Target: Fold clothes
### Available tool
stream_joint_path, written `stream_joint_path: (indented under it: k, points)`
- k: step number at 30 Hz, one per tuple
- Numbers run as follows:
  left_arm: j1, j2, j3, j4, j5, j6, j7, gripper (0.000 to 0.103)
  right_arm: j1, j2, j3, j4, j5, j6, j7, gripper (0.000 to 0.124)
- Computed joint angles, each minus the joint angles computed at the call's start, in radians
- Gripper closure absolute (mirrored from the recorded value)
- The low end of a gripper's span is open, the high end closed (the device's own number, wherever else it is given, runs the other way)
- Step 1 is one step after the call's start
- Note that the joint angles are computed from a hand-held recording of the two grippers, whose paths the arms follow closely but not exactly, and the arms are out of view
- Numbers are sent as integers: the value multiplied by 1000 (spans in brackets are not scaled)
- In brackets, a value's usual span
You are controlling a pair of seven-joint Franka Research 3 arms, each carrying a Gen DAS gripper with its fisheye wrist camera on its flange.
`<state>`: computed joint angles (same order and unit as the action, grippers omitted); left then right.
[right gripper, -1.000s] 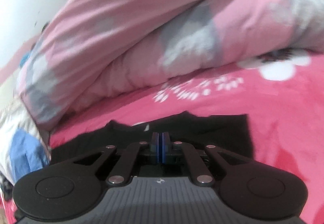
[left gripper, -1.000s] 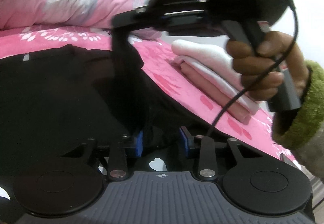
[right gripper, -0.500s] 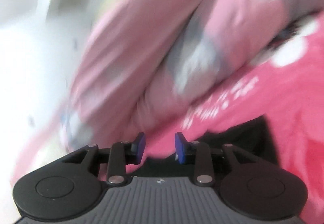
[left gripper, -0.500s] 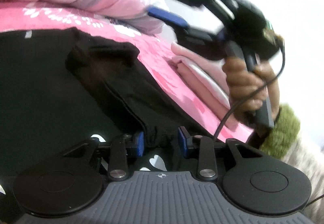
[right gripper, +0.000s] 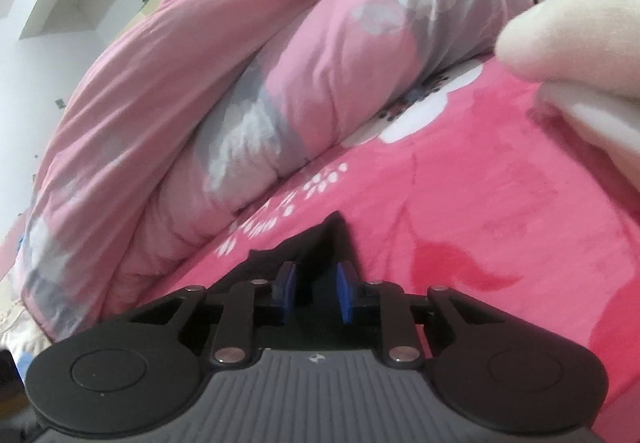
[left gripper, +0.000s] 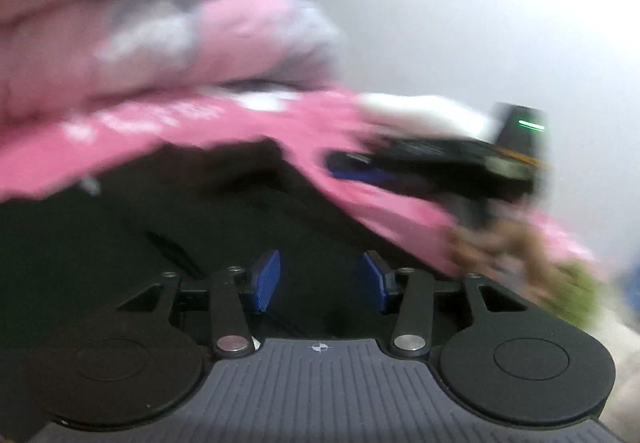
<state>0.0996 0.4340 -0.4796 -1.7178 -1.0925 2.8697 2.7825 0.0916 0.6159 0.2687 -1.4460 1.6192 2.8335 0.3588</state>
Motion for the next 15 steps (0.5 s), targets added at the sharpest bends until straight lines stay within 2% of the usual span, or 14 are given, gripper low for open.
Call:
stream_joint_path:
  k: [2,4,6,7,11,12,13,15]
  points:
    - [-121,82,85,98,178,120,-101,57,-1,10,-4,7,-4,5,25,102]
    - [-233,166,200,212,359,119,-225,57,-4,23,-3,19,-9,11,48,102]
    - [-295,240,265,317,476,81,-290,57,-17,35,2,27,-6,-3,69,102]
    - [-307,265,273,353,514,63,-304,57,-23,42,2,31,-14,-15,97,102]
    - [-263,337,196,433,569,37,-271,58,-61,78,9,50,-55,-88,226,101]
    - [-254,351,187,451,579,28,-282,61,-76,84,17,53,-51,-110,242,101]
    - [-245,366,181,474,588,11,-302,72,-81,85,21,52,-48,-115,242,101]
    - [-225,413,167,552,590,-46,-375,77,-88,86,27,51,-40,-124,239,101]
